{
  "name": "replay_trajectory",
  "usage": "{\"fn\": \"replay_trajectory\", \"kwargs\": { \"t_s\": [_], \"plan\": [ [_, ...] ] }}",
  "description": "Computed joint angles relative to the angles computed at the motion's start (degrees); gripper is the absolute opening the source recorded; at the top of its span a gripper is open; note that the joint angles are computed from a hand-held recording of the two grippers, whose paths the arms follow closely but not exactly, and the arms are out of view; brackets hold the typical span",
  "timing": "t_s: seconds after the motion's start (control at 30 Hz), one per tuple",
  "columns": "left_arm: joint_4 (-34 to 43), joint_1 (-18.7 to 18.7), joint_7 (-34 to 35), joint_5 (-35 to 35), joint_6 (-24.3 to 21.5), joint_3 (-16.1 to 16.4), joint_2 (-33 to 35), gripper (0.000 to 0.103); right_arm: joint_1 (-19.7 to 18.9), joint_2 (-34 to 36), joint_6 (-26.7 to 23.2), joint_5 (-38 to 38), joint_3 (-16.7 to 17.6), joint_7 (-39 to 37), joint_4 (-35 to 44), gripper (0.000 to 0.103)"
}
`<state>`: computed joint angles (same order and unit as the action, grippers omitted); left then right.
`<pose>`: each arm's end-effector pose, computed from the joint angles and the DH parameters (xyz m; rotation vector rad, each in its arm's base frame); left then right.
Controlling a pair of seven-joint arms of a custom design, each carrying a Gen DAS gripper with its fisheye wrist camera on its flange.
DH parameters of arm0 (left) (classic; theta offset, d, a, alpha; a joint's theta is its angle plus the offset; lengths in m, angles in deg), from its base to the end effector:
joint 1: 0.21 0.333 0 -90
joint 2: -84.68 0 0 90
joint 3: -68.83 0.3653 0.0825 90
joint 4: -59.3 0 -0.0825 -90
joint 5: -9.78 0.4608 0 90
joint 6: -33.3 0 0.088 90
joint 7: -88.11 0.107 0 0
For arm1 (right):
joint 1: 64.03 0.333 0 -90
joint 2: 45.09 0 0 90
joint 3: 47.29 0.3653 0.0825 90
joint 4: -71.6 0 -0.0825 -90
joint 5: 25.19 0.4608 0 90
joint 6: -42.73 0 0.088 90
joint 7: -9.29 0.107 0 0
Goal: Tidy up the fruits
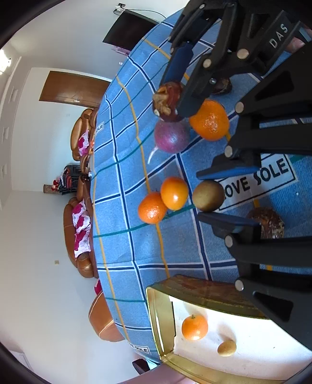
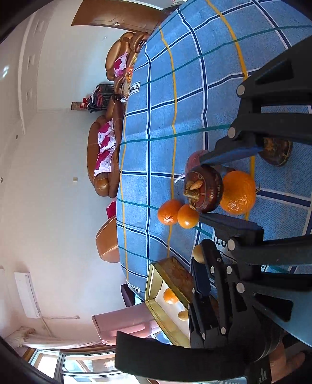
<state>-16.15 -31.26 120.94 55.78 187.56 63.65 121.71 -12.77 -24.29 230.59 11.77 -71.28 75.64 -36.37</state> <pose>0.7059 -0.5191 0.4474 -1.5595 1.9012 -0.9281 0.6695 0.3159 0.4547 -1.7565 1.2839 -0.7347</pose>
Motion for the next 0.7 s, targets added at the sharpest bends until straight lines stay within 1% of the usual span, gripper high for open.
{"fn": "replay_trajectory", "kwargs": {
  "t_s": [0.07,0.13,0.2,0.23,0.37,0.43,0.47,0.7],
  "plan": [
    [-0.42,-0.82,-1.56,1.58,0.39,1.13,-0.42,0.028,0.31,-0.05,0.68,0.10,-0.13,-0.36,-0.21,0.043],
    [-0.83,-1.30,-2.98,3.11,0.89,1.83,-0.80,0.028,-1.60,-0.45,1.27,0.37,2.21,-1.55,-0.32,0.043],
    [-1.31,-1.72,-4.68,4.70,1.17,2.48,-1.24,0.028,-1.89,-0.55,1.71,1.41,2.77,-2.73,-0.32,0.043],
    [-1.61,-1.85,-5.56,5.57,1.57,2.75,-1.47,0.028,-2.69,-0.78,2.10,1.83,3.79,-3.42,-0.46,0.043],
    [-2.60,-2.51,-9.46,9.34,2.43,3.80,-2.33,0.028,-7.15,-1.46,3.81,3.10,9.18,-6.14,-0.66,0.043],
    [-2.95,-2.62,-11.11,10.98,2.78,4.05,-2.65,0.028,-10.34,-1.81,5.04,3.00,12.89,-7.09,-0.92,0.043],
    [-3.07,-2.74,-11.95,11.81,2.86,4.17,-2.77,0.028,-11.40,-1.88,5.43,3.13,14.17,-7.59,-0.93,0.043],
    [-4.44,-3.41,-17.95,18.23,3.22,4.97,-4.07,0.028,-17.56,-2.29,7.55,4.53,21.52,-10.84,-1.17,0.043]
  ]
}}
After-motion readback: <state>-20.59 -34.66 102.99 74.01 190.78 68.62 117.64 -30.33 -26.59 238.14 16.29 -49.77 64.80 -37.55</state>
